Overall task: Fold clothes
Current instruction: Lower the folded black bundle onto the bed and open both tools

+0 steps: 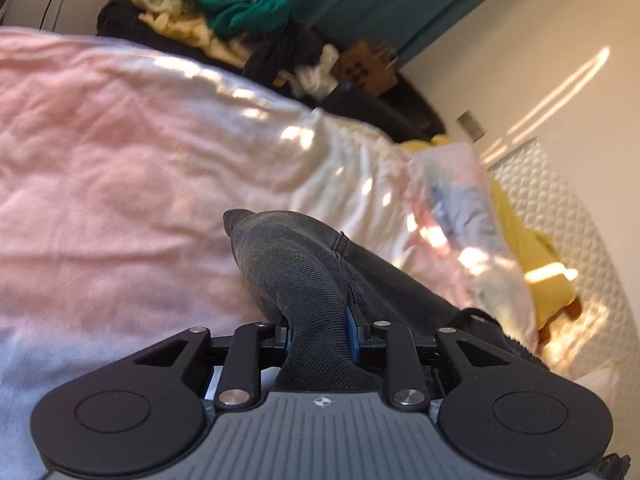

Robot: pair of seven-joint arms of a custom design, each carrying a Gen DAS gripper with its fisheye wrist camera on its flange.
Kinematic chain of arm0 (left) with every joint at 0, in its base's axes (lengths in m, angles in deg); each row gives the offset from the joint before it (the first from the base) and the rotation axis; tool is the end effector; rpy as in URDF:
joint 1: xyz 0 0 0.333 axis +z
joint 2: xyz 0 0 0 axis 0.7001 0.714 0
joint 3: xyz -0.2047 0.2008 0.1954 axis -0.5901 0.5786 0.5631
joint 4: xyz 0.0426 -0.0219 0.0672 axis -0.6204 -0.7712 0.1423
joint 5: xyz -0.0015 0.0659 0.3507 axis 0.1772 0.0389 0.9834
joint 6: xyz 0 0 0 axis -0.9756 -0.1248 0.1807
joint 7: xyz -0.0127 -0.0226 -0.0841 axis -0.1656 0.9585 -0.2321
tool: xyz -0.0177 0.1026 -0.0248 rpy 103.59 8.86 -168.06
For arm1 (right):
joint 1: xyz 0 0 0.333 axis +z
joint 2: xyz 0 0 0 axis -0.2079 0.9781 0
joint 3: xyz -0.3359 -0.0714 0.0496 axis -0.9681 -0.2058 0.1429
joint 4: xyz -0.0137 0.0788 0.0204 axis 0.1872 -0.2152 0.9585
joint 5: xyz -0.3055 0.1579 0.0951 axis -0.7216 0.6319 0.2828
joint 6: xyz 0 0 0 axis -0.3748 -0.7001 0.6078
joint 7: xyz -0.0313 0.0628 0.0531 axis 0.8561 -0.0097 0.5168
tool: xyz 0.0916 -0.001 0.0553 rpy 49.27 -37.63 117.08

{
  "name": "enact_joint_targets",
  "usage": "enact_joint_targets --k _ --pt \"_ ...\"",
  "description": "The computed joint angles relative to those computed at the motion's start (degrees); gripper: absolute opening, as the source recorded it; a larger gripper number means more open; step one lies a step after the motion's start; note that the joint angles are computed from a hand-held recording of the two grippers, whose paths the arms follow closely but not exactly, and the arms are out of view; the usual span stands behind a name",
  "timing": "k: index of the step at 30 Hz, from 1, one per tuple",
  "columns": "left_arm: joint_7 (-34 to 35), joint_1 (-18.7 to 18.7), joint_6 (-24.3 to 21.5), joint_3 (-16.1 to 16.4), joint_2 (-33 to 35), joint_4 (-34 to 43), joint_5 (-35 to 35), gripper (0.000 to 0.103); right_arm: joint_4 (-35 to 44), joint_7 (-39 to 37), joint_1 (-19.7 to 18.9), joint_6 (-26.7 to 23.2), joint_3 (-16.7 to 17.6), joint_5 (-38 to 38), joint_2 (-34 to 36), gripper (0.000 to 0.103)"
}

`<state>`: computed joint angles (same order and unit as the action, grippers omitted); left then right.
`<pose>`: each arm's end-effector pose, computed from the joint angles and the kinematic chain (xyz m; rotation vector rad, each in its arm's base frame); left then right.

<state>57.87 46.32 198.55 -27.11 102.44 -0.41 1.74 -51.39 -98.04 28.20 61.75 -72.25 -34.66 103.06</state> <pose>0.7611 -0.1469 0.4233 1.3455 -2.2366 1.1869 0.4948 0.4072 0.4133 -0.2364 2.0395 -0.6187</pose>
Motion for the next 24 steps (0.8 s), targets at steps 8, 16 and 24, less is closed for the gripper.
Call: enact_joint_targets --k 8,16,24 --pt "1.8 1.0 -1.8 1.7 1.9 -1.1 4.4 0.043 -4.4 18.7 0.9 6.2 -0.1 -4.8 2.0 0.042" --pt "13.5 1.9 6.1 4.5 -15.5 -19.0 6.4 0.044 -1.8 -0.3 -0.2 3.2 4.2 18.4 -3.8 0.045" --pt "26.6 5.8 4.9 6.7 -33.6 -33.9 -4.4 0.053 8.1 -19.1 6.3 -14.7 6.6 23.4 -5.5 0.045"
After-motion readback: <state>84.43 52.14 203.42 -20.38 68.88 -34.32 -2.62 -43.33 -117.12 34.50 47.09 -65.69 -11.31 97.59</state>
